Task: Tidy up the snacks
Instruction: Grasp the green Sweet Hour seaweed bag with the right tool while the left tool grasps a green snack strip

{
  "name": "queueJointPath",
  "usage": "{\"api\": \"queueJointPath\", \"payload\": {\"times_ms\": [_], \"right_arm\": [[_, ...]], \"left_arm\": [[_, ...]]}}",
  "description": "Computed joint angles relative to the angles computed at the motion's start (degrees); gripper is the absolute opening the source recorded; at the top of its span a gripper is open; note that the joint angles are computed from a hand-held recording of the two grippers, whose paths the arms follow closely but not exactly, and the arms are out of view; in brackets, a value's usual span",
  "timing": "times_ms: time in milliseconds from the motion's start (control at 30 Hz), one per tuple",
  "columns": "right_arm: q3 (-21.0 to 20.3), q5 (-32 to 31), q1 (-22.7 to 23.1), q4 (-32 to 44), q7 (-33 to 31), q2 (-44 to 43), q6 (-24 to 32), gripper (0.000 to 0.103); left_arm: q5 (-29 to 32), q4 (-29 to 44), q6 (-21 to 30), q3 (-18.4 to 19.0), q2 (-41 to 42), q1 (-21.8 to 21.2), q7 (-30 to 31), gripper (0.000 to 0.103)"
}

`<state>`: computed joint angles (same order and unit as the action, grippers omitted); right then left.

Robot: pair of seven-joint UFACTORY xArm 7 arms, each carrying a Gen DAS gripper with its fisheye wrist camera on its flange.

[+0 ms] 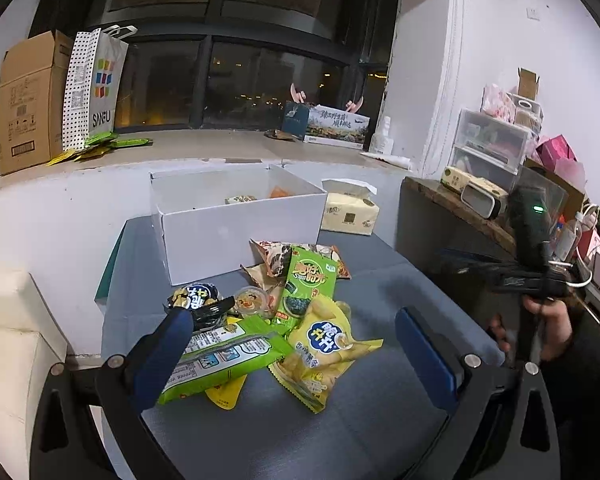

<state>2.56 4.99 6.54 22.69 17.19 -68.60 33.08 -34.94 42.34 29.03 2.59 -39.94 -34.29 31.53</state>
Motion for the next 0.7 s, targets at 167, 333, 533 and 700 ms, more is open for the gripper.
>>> {"api": "queueJointPath", "payload": {"times_ms": [167, 333, 533, 700], "right_arm": [[-1.69, 0.94, 2.37, 5.7, -3.29, 14.85, 1.28, 0.103], [-5.44, 10.63, 5.68, 9.41, -0.18, 28.39, -4.39, 0.103], [1.38, 7.08, 1.01, 16.55, 9.36, 39.9, -3.46, 0.103], [3.32, 2.72, 0.46, 20.03, 13.4, 45.57, -2.93, 0.083]], "left_arm": [[0.53, -1.05, -0.1, 0.09, 0.05, 0.76, -0.62, 0.103], [0.46, -2.14, 0.2, 0.94, -0.42, 1.56, -1.0, 0.103], [1.85, -3.19, 1.16, 1.74, -0.13, 3.23, -0.44, 0.103], [2.2, -3.85, 2.24, 2.69, 0.36, 4.4, 0.73, 0.103]]}}
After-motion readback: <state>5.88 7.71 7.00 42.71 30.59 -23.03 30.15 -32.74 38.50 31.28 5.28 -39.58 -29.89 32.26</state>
